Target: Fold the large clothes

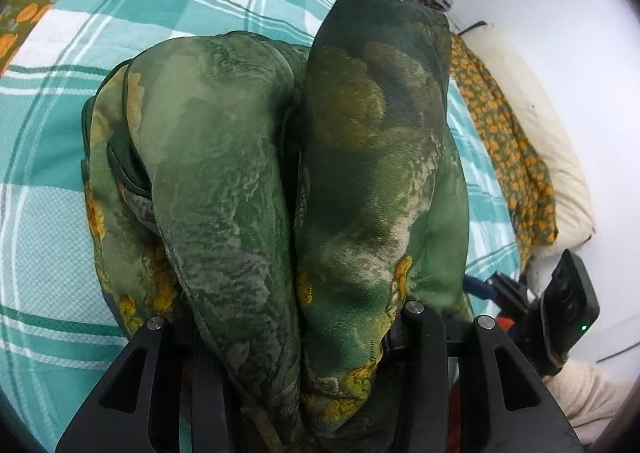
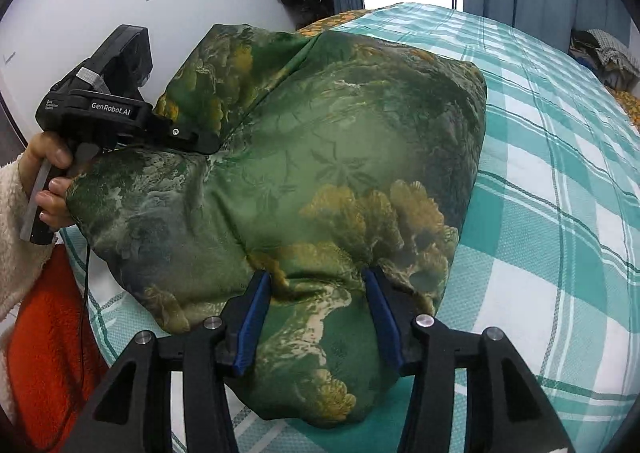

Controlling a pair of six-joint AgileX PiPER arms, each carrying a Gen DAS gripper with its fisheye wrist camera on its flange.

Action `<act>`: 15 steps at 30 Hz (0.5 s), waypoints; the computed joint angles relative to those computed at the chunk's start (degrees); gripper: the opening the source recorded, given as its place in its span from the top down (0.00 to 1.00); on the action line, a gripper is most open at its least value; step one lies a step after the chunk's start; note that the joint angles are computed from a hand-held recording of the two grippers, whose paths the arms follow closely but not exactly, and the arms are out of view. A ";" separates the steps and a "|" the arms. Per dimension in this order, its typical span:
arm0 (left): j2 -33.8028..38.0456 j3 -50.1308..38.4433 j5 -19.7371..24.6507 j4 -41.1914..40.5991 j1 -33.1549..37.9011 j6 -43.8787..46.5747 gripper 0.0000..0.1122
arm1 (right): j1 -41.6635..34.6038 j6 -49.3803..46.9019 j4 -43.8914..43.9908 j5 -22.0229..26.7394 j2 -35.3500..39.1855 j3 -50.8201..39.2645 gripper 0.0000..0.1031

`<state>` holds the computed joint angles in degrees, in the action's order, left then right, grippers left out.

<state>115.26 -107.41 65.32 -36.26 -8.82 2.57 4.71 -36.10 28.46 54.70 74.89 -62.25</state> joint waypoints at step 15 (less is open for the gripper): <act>-0.29 -0.96 -0.43 1.98 -2.04 -2.81 0.63 | -2.59 5.93 0.32 9.34 7.51 -20.61 0.50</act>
